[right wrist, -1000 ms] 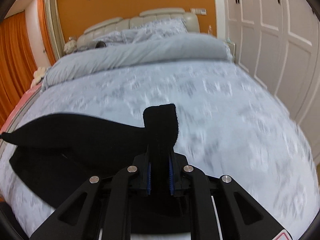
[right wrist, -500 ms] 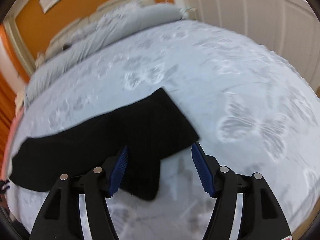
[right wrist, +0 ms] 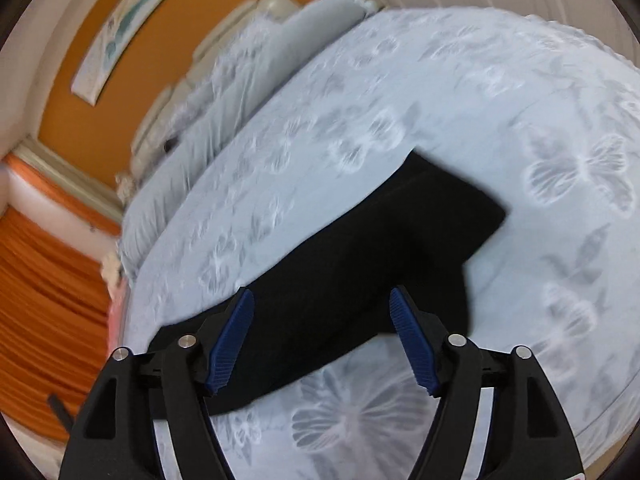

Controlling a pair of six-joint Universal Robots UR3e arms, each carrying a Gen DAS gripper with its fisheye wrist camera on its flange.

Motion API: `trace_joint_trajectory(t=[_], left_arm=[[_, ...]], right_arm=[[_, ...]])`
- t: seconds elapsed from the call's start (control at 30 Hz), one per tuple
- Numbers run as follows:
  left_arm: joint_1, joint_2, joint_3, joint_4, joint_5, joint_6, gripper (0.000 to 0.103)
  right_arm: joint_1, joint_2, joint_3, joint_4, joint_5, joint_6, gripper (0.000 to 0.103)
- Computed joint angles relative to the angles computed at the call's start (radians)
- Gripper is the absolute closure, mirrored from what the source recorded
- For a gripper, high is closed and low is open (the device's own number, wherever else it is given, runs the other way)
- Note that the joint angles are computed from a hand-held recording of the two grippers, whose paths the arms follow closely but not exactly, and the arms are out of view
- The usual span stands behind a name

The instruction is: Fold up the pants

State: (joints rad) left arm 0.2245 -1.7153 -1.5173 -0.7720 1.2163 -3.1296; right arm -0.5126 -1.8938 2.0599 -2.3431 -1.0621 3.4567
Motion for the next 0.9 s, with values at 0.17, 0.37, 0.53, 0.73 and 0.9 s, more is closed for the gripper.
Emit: trace_joint_trajectory(t=[0.17, 0.37, 0.53, 0.73, 0.9], left_arm=[[-0.127, -0.089, -0.049, 0.079, 0.085, 0.031, 0.010], [-0.150, -0.082, -0.096, 0.147, 0.147, 0.050, 0.010], [-0.115, -0.079, -0.090, 0.156, 0.105, 0.020, 0.010], [-0.128, -0.086, -0.089, 0.163, 0.125, 0.009, 0.010], [-0.147, -0.094, -0.089, 0.171, 0.139, 0.009, 0.010]], right_arm=[[0.234, 0.306, -0.226, 0.002, -0.328, 0.171, 0.024], [0.136, 0.280, -0.088, -0.348, -0.139, 0.193, 0.095], [0.061, 0.143, 0.018, -0.504, -0.032, 0.060, 0.094], [-0.056, 0.309, 0.109, -0.367, -0.050, 0.019, 0.094], [-0.052, 0.263, 0.136, -0.431, -0.079, 0.055, 0.063]])
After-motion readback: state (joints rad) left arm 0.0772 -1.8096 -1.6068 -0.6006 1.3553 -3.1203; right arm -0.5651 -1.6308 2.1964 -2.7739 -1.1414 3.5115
